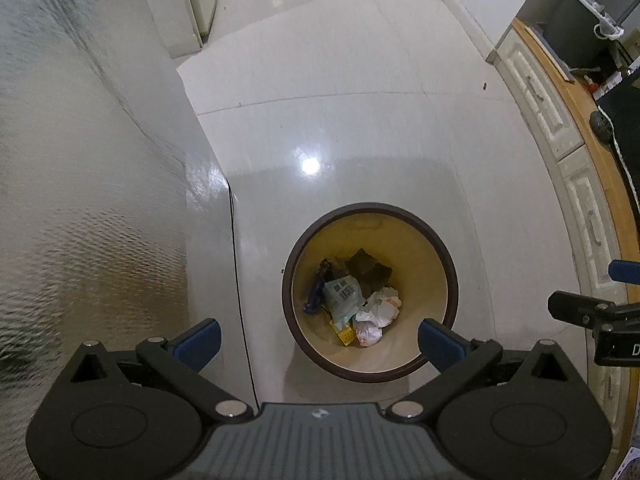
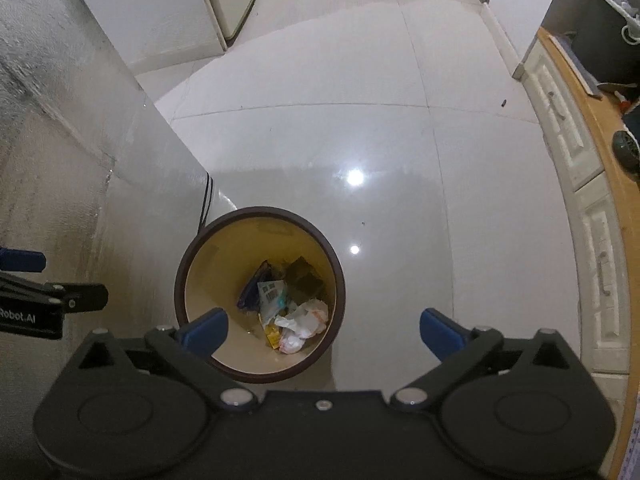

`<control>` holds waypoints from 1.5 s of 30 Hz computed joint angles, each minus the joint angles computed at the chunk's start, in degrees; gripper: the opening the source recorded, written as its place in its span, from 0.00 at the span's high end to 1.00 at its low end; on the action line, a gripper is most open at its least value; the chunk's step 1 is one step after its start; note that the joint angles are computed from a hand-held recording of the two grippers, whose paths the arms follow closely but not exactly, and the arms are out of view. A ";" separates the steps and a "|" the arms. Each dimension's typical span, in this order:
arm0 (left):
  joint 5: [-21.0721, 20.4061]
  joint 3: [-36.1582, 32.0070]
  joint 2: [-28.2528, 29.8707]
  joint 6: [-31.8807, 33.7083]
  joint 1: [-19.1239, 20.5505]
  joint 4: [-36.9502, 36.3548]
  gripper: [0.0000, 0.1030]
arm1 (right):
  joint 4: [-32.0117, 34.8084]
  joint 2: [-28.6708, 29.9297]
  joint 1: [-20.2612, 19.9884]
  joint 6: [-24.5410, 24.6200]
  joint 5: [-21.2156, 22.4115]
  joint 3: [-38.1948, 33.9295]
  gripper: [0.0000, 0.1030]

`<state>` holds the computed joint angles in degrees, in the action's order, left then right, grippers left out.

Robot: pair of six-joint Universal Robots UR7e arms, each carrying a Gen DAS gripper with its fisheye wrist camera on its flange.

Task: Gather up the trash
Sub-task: 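Move both tools away from the bin back toward the table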

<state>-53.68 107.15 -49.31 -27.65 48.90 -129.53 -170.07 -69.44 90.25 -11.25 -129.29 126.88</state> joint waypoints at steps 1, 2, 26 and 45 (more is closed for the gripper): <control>0.14 0.31 -0.47 -0.20 -0.35 -0.06 0.00 | -0.07 -0.26 0.32 0.07 -0.20 0.22 0.00; 0.24 0.64 -0.89 -0.39 -0.70 -0.11 0.00 | -0.14 -0.56 0.52 0.00 -0.37 0.42 0.00; 5.45 9.31 -10.33 1.18 -10.37 -13.15 0.00 | -12.48 -11.56 8.12 -4.10 -0.97 7.38 0.00; 15.92 16.21 -15.73 8.92 -21.43 -33.30 0.00 | -37.06 -15.21 14.17 -12.72 5.65 11.38 0.00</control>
<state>-37.75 123.36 -65.05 -18.73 27.47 -162.83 -207.13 -84.65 104.42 -23.97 -123.63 138.27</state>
